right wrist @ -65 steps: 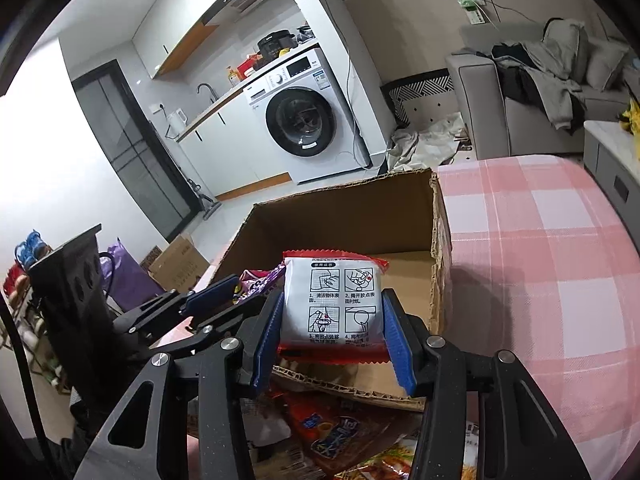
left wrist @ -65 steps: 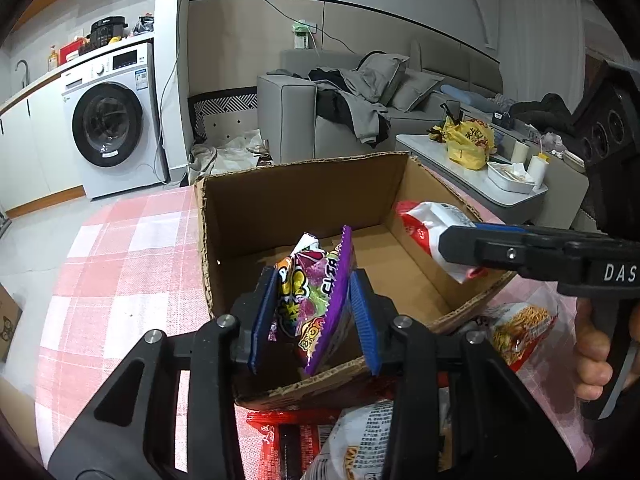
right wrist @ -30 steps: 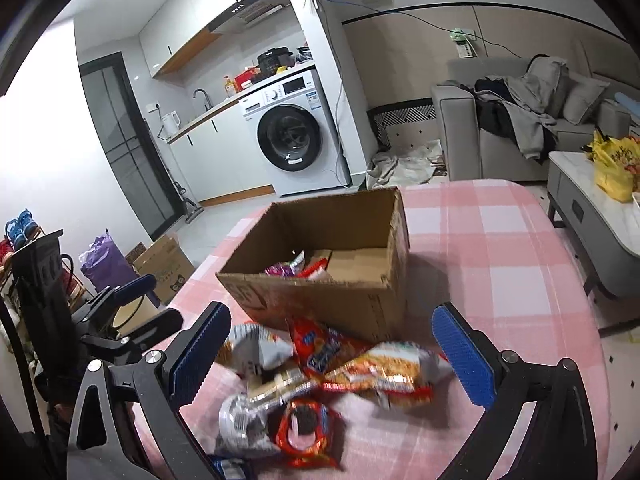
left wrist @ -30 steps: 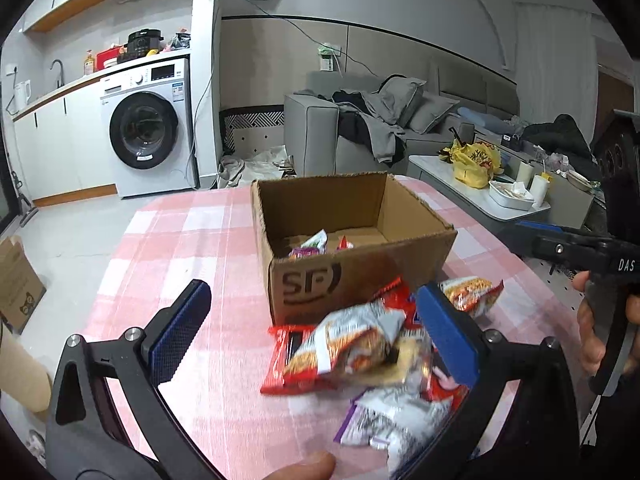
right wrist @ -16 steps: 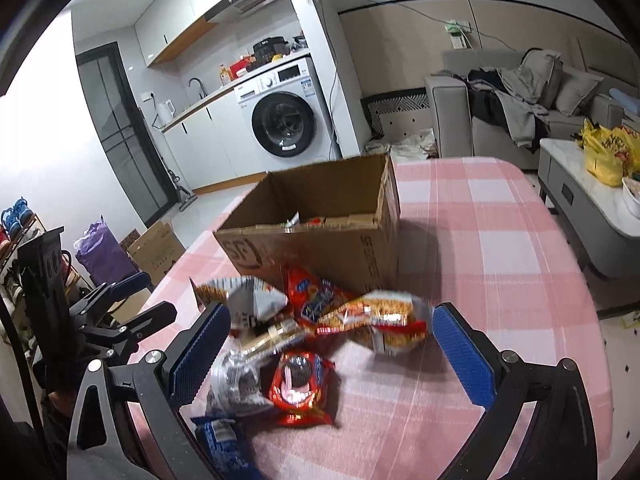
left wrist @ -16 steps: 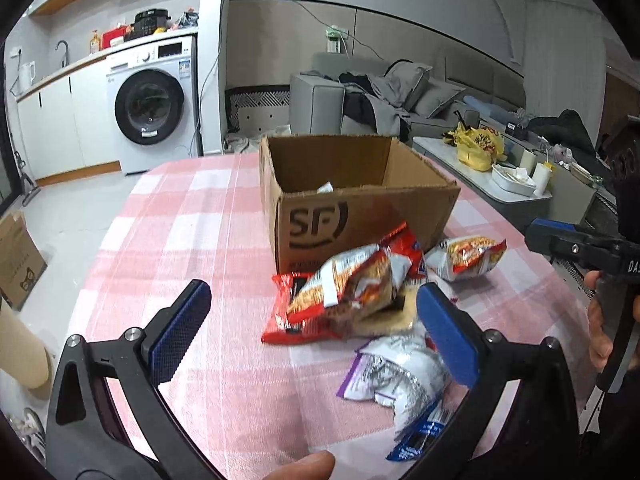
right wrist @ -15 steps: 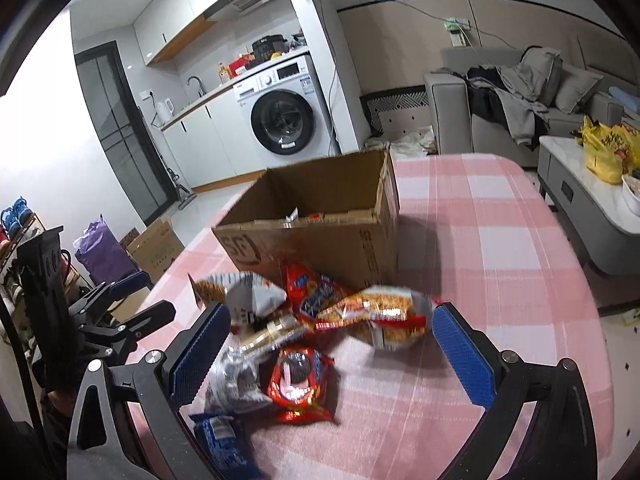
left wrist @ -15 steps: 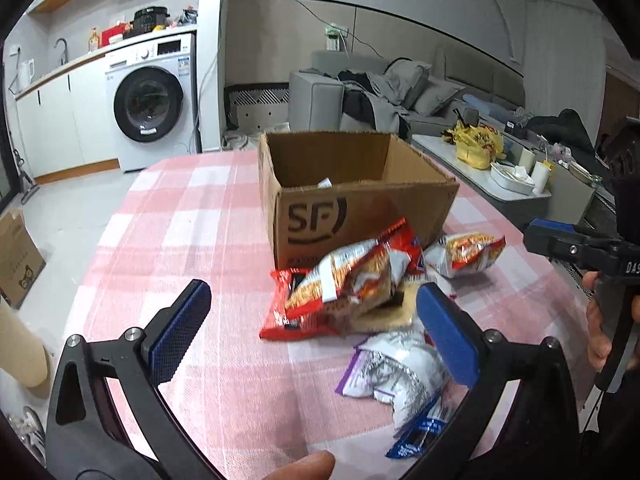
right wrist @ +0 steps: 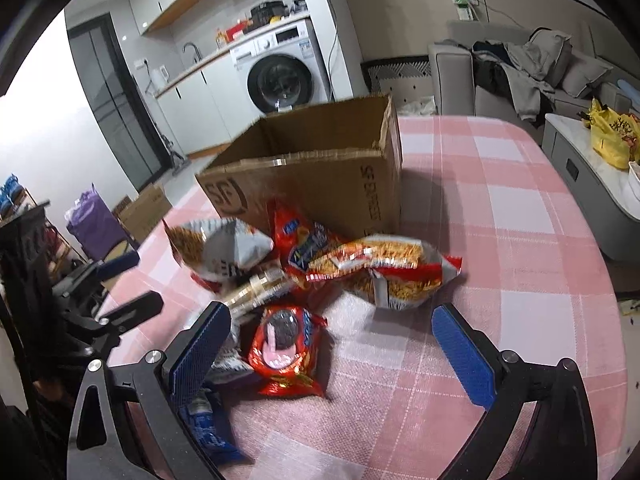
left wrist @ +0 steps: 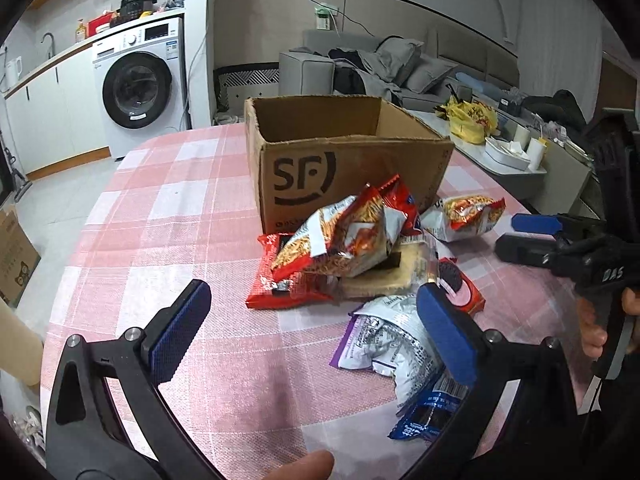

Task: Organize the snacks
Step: 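Move both tools back toward the remaining snack pile, then close the right gripper on the red Oreo packet while the left gripper grasps the silver chip bag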

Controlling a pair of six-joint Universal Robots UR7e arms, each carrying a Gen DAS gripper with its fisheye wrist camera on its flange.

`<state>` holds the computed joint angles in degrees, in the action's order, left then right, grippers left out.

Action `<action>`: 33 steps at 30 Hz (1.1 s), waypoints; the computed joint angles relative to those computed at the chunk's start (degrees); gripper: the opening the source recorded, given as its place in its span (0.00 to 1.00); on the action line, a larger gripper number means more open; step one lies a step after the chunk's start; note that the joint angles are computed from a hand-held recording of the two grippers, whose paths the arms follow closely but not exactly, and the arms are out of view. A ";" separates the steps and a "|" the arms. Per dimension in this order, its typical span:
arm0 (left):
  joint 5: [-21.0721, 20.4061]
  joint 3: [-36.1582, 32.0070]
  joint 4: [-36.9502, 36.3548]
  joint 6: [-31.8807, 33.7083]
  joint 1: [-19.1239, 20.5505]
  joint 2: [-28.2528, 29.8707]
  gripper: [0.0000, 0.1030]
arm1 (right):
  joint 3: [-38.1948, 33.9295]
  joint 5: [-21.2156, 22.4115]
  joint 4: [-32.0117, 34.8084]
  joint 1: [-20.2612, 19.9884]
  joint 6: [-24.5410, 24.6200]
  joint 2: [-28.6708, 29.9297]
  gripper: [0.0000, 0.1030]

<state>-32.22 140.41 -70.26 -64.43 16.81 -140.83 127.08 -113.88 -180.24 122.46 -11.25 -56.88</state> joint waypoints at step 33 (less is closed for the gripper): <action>-11.23 7.99 -34.04 26.22 13.14 7.72 1.00 | -4.91 -5.67 1.70 -1.51 0.03 9.92 1.00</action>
